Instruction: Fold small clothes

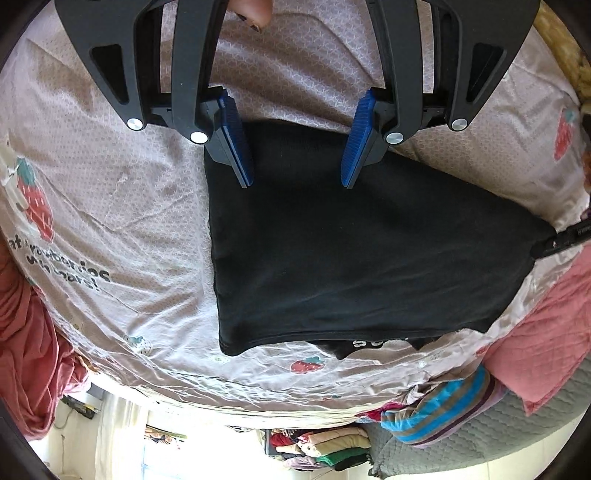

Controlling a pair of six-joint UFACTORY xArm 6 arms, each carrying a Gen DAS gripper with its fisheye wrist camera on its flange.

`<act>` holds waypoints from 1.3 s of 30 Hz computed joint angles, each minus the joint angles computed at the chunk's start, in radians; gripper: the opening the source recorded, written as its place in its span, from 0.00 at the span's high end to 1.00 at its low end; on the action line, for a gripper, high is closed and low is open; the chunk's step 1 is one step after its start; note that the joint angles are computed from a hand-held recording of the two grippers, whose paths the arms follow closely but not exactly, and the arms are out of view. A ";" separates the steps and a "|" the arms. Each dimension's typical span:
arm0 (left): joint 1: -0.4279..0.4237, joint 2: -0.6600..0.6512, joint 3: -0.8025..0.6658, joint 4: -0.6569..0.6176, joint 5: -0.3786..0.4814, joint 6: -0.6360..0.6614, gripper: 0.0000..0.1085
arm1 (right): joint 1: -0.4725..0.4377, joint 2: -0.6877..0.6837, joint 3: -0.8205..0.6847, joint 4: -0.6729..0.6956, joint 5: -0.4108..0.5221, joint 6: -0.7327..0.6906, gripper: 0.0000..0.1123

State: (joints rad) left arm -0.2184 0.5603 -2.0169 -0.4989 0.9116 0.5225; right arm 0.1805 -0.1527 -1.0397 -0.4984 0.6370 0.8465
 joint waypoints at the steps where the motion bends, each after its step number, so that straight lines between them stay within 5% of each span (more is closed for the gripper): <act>1: 0.001 0.002 -0.002 -0.005 0.002 0.001 0.54 | -0.001 -0.003 0.003 0.002 -0.005 0.004 0.57; 15: 0.005 -0.048 0.064 -0.062 -0.016 0.034 0.46 | 0.009 -0.058 0.042 -0.002 -0.016 0.044 0.47; 22: 0.005 -0.083 0.110 -0.089 -0.045 0.058 0.28 | 0.028 -0.066 0.029 -0.055 0.006 0.085 0.24; 25: 0.000 -0.101 0.141 -0.057 -0.091 0.038 0.14 | 0.033 -0.065 0.022 -0.062 -0.001 0.087 0.23; 39: 0.059 0.005 -0.029 0.011 -0.081 -0.157 0.14 | 0.114 0.087 -0.173 -0.107 0.001 0.008 0.15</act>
